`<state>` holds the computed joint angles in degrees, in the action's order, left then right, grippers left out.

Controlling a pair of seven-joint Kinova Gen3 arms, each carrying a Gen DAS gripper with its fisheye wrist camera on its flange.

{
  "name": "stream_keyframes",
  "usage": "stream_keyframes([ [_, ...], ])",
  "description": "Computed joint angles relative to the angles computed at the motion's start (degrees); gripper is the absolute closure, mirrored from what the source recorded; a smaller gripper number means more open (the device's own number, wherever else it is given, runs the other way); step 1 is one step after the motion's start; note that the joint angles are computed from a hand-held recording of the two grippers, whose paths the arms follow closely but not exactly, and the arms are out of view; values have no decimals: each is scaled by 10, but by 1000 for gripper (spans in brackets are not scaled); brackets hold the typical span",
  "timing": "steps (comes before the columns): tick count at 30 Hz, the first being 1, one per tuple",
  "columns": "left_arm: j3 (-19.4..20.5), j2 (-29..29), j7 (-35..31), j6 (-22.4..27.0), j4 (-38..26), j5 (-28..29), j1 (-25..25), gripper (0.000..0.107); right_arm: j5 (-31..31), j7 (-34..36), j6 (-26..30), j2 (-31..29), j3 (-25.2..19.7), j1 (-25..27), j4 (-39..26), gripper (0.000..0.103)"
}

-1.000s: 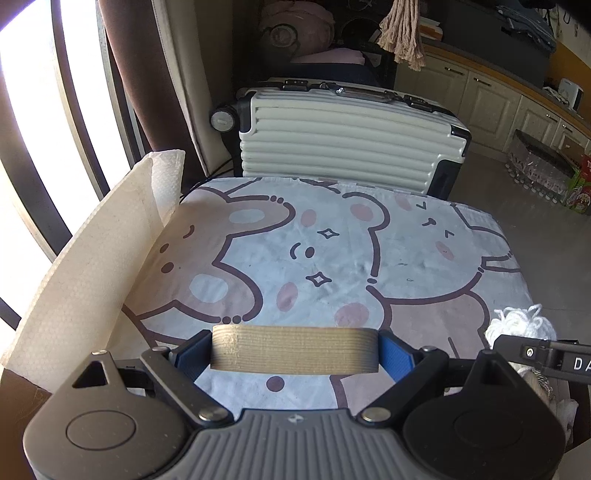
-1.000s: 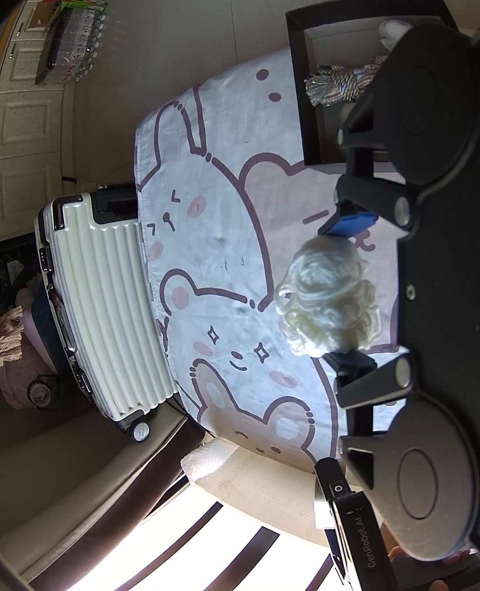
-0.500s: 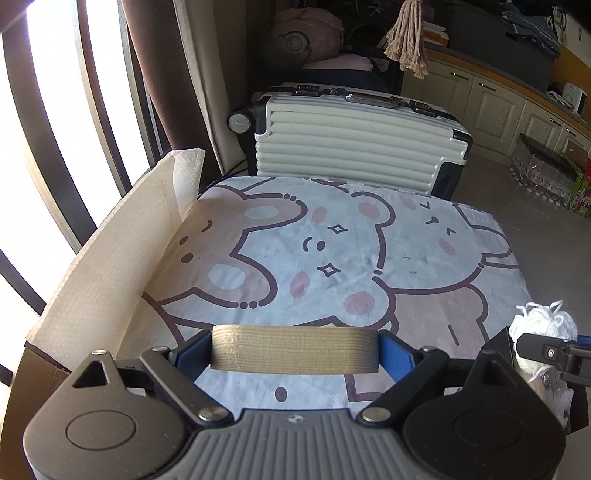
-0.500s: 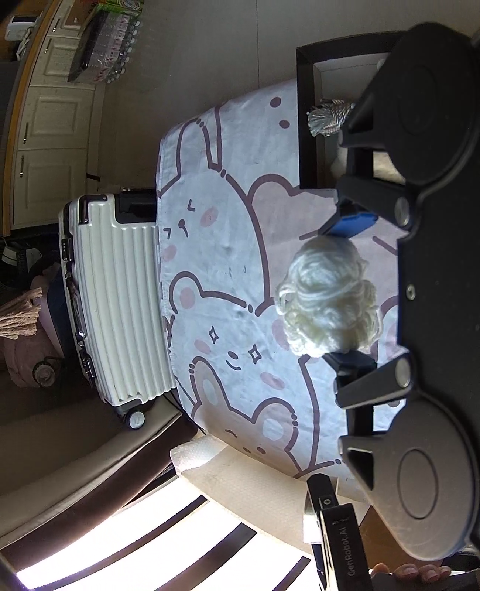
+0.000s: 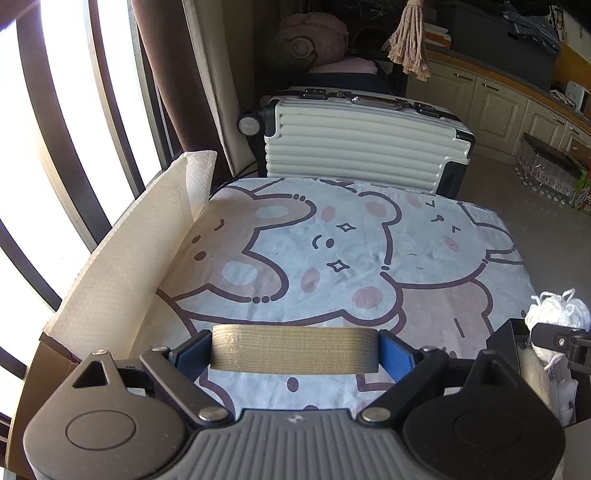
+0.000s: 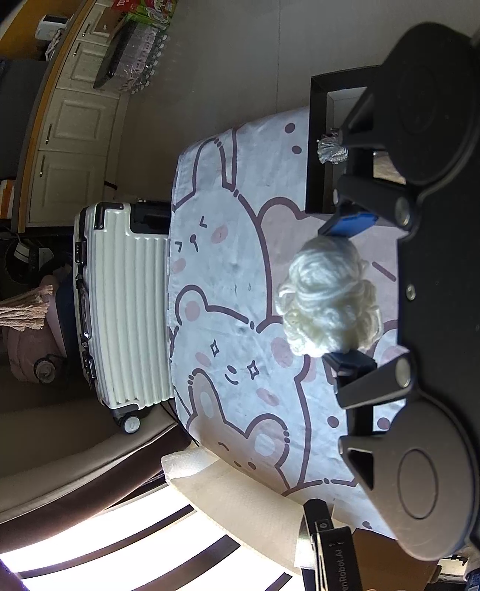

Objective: Organize objects
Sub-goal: 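Lift the wooden block with the left tool while the right tool lifts the yarn ball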

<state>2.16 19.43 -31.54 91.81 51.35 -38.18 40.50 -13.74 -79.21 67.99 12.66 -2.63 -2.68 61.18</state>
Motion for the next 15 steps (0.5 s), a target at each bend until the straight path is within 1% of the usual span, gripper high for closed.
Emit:
stream_keyframes([
  [3,-1,-2,2,3,5,-1,0,15,6,-6,-5,-4,1,-4,2,41],
  [9,3,-8,9,4,10,-5,0,15,38,-8,-20,-16,1,-20,16,41],
  [15,5,-7,5,9,1,-13,6,15,45,-15,-28,-23,3,-23,21,41],
])
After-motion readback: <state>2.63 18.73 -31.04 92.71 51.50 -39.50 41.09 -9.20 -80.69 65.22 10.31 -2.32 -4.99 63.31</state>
